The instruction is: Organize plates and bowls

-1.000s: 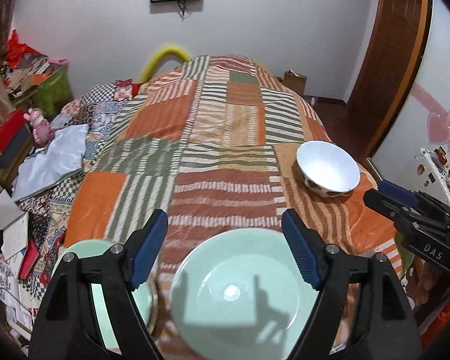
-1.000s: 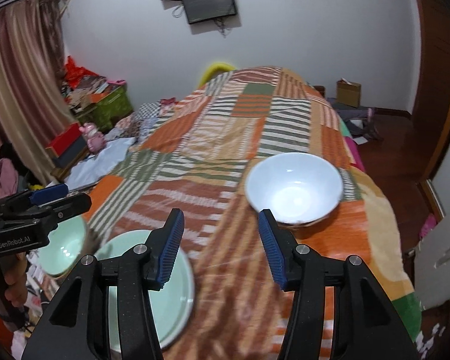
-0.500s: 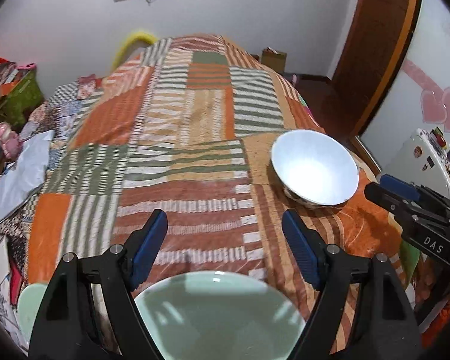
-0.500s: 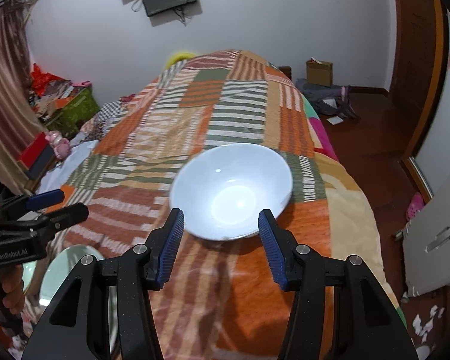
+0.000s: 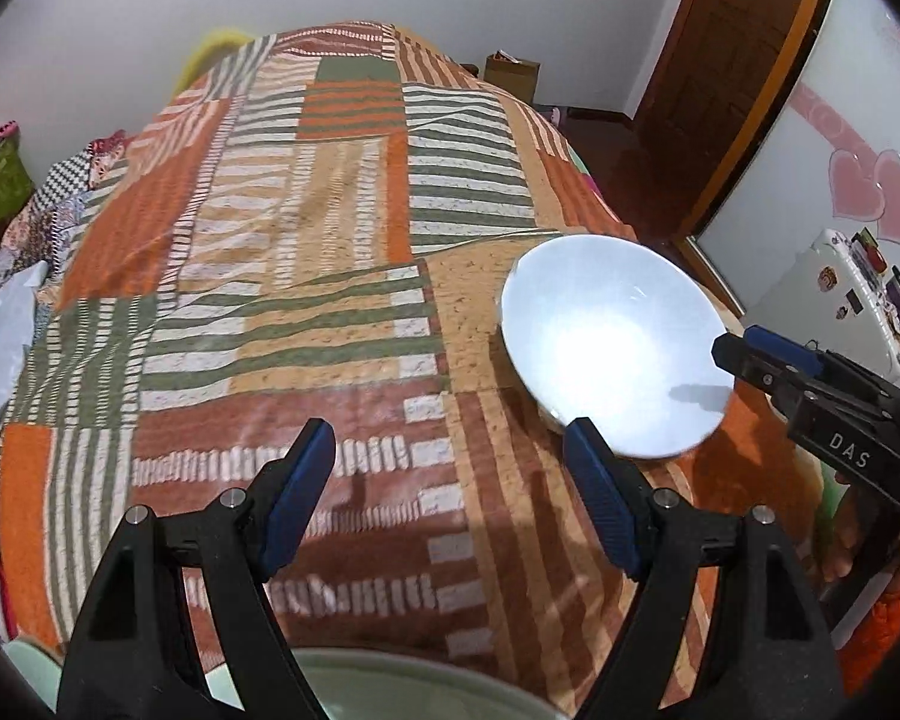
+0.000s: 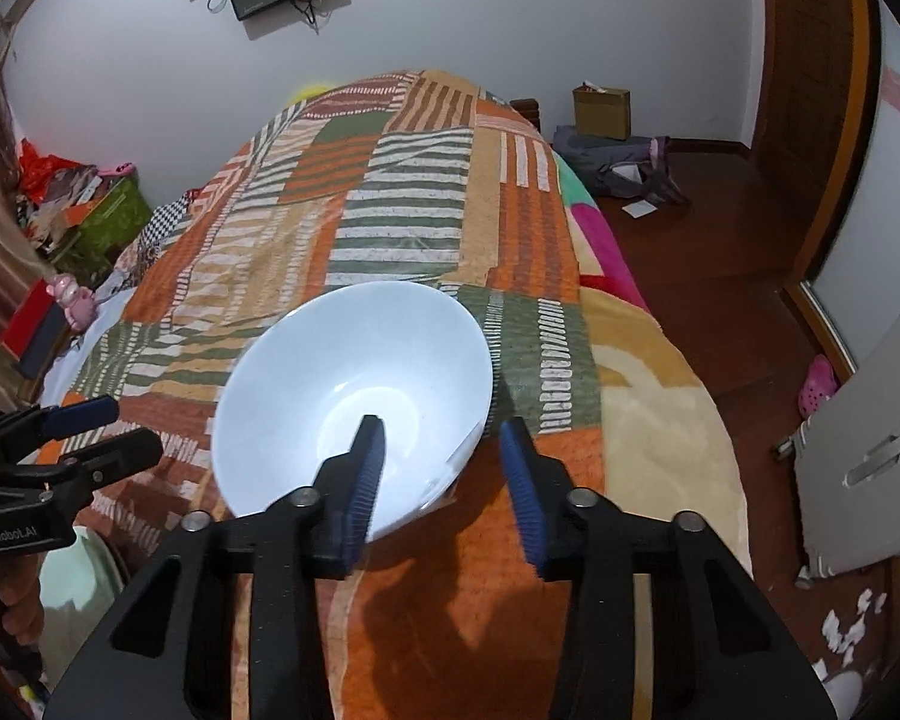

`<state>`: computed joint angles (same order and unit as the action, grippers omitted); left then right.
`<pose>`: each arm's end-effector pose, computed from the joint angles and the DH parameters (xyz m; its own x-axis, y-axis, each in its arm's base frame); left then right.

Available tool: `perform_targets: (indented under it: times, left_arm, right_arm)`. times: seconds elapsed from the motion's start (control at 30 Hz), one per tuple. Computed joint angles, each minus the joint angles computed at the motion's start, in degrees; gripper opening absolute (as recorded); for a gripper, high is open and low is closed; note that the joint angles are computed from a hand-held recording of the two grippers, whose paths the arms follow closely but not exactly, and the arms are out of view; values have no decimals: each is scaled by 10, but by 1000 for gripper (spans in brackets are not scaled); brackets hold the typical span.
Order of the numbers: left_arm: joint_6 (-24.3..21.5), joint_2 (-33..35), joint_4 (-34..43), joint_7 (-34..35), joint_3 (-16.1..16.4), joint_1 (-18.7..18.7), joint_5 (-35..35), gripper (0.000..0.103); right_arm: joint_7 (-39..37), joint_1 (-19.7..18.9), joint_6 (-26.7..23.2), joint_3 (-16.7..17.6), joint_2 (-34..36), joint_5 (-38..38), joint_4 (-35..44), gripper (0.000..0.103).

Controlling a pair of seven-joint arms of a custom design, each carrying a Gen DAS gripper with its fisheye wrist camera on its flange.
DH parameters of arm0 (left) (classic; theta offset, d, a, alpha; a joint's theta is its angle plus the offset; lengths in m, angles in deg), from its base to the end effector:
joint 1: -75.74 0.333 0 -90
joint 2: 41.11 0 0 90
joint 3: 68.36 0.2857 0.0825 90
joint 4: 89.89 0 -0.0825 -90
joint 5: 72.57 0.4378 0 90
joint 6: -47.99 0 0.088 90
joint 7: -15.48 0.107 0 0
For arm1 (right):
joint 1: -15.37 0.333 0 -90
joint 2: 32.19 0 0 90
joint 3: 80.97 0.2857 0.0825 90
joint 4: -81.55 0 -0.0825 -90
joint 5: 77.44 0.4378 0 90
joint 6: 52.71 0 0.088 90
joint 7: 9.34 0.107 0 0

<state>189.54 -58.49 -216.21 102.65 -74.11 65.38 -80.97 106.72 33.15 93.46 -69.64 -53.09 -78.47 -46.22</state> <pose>0.5433 -0.1598 0.5226 -0.1839 -0.9737 0.1346 -0.8455 0.0868 -0.5269 0.4812 0.2776 0.5500 0.1412 -0.9703 -0.1965 -0.7997 0.0052 -0.6003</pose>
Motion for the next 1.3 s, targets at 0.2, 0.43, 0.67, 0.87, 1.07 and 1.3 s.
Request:
perform_targets:
  times: [0.2, 0.43, 0.67, 0.87, 1.07, 1.3]
  left_arm:
    - [9, 37, 27, 8, -3, -2, -10, 78]
    - [-4, 77, 57, 17, -14, 1, -16, 65]
    - [-15, 105, 77, 33, -25, 2, -28, 60]
    - [-35, 128, 95, 33, -30, 7, -45, 46]
    - [-31, 128, 92, 37, -35, 9, -41, 30]
    - [-31, 108, 77, 34, -31, 8, -63, 30]
  right_arm:
    - [-9, 2, -11, -9, 23, 9, 13, 29]
    - [-48, 17, -24, -22, 47, 41, 28, 29]
    - [-77, 22, -21, -24, 53, 59, 30, 28]
    - [-96, 27, -13, -24, 51, 72, 28, 24]
    - [-103, 27, -15, -20, 50, 67, 31, 24]
    - [-99, 29, -25, -17, 34, 67, 25, 24]
